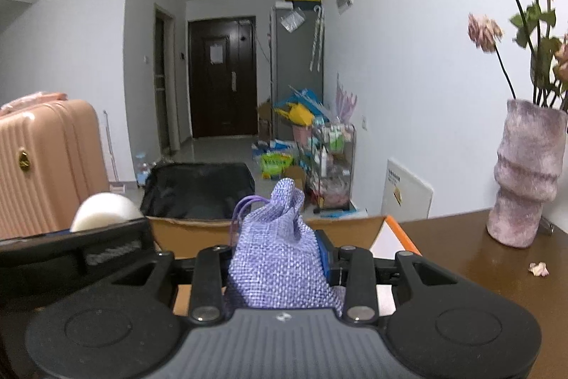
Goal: Organize soft objects
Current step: 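Carry the round sponge in the left tool over the box while the right tool carries the pouch, then open both tools to drop the round sponge and lilac pouch into the box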
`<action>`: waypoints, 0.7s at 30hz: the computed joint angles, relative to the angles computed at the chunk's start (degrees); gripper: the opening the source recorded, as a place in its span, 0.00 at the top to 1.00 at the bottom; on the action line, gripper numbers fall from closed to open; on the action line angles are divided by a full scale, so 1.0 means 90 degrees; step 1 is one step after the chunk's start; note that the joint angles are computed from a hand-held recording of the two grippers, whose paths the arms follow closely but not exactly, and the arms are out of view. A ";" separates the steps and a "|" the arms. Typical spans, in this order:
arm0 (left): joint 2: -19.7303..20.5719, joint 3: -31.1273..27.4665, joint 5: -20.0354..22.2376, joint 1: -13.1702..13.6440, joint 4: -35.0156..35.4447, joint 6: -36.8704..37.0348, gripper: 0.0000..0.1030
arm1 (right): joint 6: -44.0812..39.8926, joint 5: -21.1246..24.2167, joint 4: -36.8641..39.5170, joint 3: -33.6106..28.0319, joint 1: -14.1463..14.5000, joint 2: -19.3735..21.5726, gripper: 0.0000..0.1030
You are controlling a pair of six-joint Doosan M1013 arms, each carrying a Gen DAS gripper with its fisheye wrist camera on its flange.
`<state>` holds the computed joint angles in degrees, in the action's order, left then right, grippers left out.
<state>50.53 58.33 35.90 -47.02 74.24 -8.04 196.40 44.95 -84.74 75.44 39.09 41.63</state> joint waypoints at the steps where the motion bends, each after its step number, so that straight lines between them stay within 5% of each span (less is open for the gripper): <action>1: 0.0002 -0.0004 0.0029 -0.0002 -0.0078 0.0064 0.38 | -0.0098 0.0000 0.0126 -0.0015 -0.0014 0.0005 0.58; 5: 0.0009 -0.0019 0.0046 0.0007 -0.0220 0.0182 0.21 | -0.0261 0.0045 0.0341 -0.0016 -0.0051 0.0008 0.41; 8: 0.0032 -0.0062 0.0362 -0.0006 -0.0326 0.0146 0.02 | -0.0343 0.0333 0.0469 -0.0063 -0.0040 0.0040 0.21; 10: -0.0007 -0.0012 0.0342 0.0037 -0.0418 -0.0004 0.00 | -0.0265 0.0383 0.0534 -0.0040 -0.0065 0.0019 0.02; 21: -0.0124 0.0187 0.0535 0.0055 -0.0385 -0.0042 0.00 | 0.0085 0.0148 0.0524 0.0229 -0.0135 -0.0148 0.00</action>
